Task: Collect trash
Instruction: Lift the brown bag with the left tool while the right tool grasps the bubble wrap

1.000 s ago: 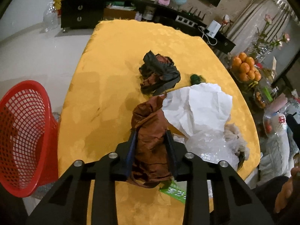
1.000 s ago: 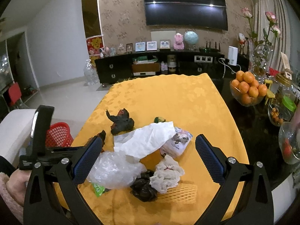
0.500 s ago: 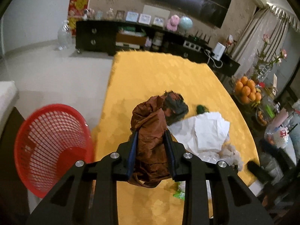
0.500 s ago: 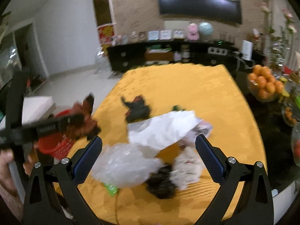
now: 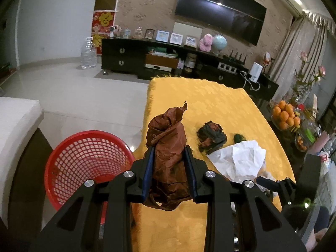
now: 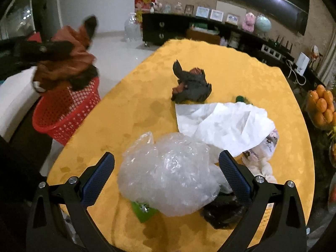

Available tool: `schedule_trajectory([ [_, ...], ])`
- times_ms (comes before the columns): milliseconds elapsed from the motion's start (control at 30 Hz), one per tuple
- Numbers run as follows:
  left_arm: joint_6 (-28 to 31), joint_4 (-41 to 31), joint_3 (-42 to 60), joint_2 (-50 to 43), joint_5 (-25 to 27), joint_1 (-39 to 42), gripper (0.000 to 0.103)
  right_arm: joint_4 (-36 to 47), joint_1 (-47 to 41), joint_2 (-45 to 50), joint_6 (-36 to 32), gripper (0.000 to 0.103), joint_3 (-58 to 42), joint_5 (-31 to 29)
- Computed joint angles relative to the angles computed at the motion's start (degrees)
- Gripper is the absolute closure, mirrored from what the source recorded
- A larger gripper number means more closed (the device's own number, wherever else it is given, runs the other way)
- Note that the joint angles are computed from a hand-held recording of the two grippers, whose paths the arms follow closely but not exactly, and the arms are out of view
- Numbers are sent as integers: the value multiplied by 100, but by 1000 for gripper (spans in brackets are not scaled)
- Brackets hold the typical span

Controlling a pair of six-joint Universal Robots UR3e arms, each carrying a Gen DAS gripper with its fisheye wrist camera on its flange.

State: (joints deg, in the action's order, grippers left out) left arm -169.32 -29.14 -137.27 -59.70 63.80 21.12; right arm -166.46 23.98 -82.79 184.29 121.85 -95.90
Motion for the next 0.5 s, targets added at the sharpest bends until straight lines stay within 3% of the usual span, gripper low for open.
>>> schedule_trajectory([
  [33,48,-65,-36,91,-58,97,76,-12,-12,33,45,14,-4,35],
  [100,144,-243,-71,285,-179,304,76,82,-140,53,68,30,-44,236],
  [200,270,-470,-95,533,-277,541,76,206,-82,144,118,44,-143,112],
  [300,291,-548,-119,707,-284,618,76,224,-59,147,126,51,-192,109],
  [500,408,-780,-142,1164,-375,931,76,-205,-117,-283,314,52,4,147],
])
